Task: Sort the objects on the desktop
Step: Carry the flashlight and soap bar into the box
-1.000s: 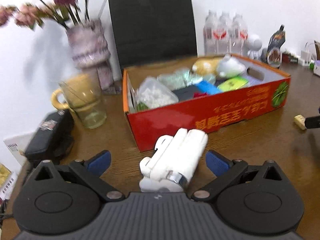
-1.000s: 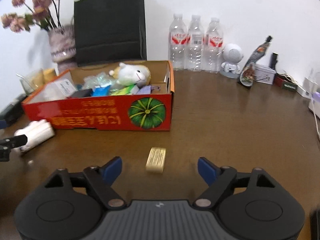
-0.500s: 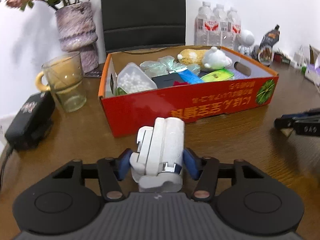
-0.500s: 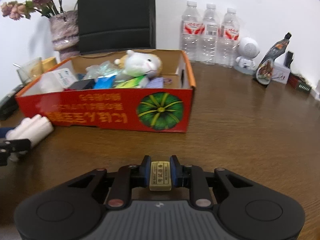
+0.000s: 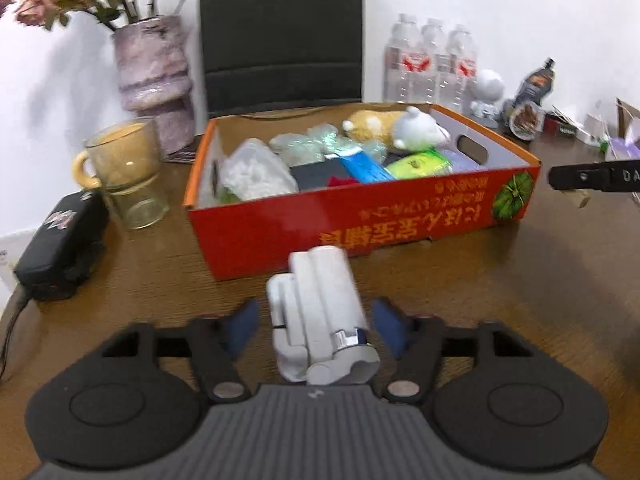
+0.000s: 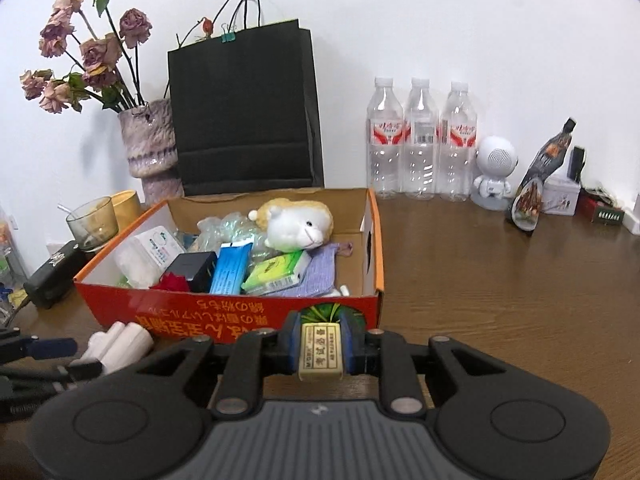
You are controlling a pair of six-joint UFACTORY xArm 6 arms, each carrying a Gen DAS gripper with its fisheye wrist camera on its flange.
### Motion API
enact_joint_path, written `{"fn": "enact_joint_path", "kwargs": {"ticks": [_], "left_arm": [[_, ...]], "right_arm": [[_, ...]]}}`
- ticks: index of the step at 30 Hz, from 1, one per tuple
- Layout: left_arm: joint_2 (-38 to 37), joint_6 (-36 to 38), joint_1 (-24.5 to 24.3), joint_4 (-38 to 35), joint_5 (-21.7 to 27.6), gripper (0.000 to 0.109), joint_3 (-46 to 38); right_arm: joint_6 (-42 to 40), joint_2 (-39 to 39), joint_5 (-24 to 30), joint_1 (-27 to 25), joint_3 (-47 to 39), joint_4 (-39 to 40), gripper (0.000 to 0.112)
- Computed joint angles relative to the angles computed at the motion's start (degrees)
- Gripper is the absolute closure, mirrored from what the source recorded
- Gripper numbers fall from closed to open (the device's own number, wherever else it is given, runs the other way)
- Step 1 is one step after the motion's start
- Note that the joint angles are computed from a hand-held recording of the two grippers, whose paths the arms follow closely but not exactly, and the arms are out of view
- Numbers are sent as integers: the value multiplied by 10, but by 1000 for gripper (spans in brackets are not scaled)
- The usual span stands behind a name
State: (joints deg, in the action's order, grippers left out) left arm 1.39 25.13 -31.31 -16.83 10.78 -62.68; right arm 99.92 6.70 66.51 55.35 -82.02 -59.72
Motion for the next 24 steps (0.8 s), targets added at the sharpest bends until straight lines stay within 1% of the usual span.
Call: {"fn": "enact_joint_path", "kwargs": {"ticks": [1, 2, 3, 4, 5, 7, 9, 11, 14, 17, 18, 20, 21, 23, 24], "left_arm": [[9, -42, 2, 46, -1, 38, -4], [17, -66, 4, 68, 7, 39, -13], [24, -71, 4, 66, 22, 45, -23], [31, -61, 4, 48, 40, 49, -34], [33, -69, 5, 45, 44, 53, -37], [29, -95, 5, 68, 46, 53, -34], [19, -112, 5, 75, 48, 53, -26], [4, -100, 3, 43, 41, 53, -18], [-6, -27, -4, -58, 52, 53, -43], [38, -32, -12, -86, 111, 53, -140], [66, -49, -16, -81, 131, 53, -185], [130, -85, -25, -63, 168, 53, -280], [165, -103, -29, -50, 179, 53, -326], [235, -143, -37, -17, 185, 53, -410], [264, -167, -36, 3, 206, 53, -452]], "right_arm": [[1, 1, -9, -4, 3, 5, 93], [1, 4, -14, -6, 3, 8, 93], [0, 8, -18, -7, 2, 12, 93], [1, 10, -23, -8, 2, 12, 93], [2, 11, -28, -9, 2, 11, 93], [0, 13, -29, -8, 0, 9, 93], [0, 12, -24, -6, -4, 2, 93], [4, 8, -20, -3, -5, -8, 93], [4, 1, -16, -4, -10, -24, 93], [-6, 2, -14, -13, -27, -40, 93], [-10, 5, -16, -19, -38, -47, 93], [-19, 13, -21, -30, -61, -61, 93], [-25, 18, -28, -38, -73, -67, 93], [-43, 27, -46, -59, -93, -60, 93], [-54, 32, -61, -73, -103, -45, 93]]}}
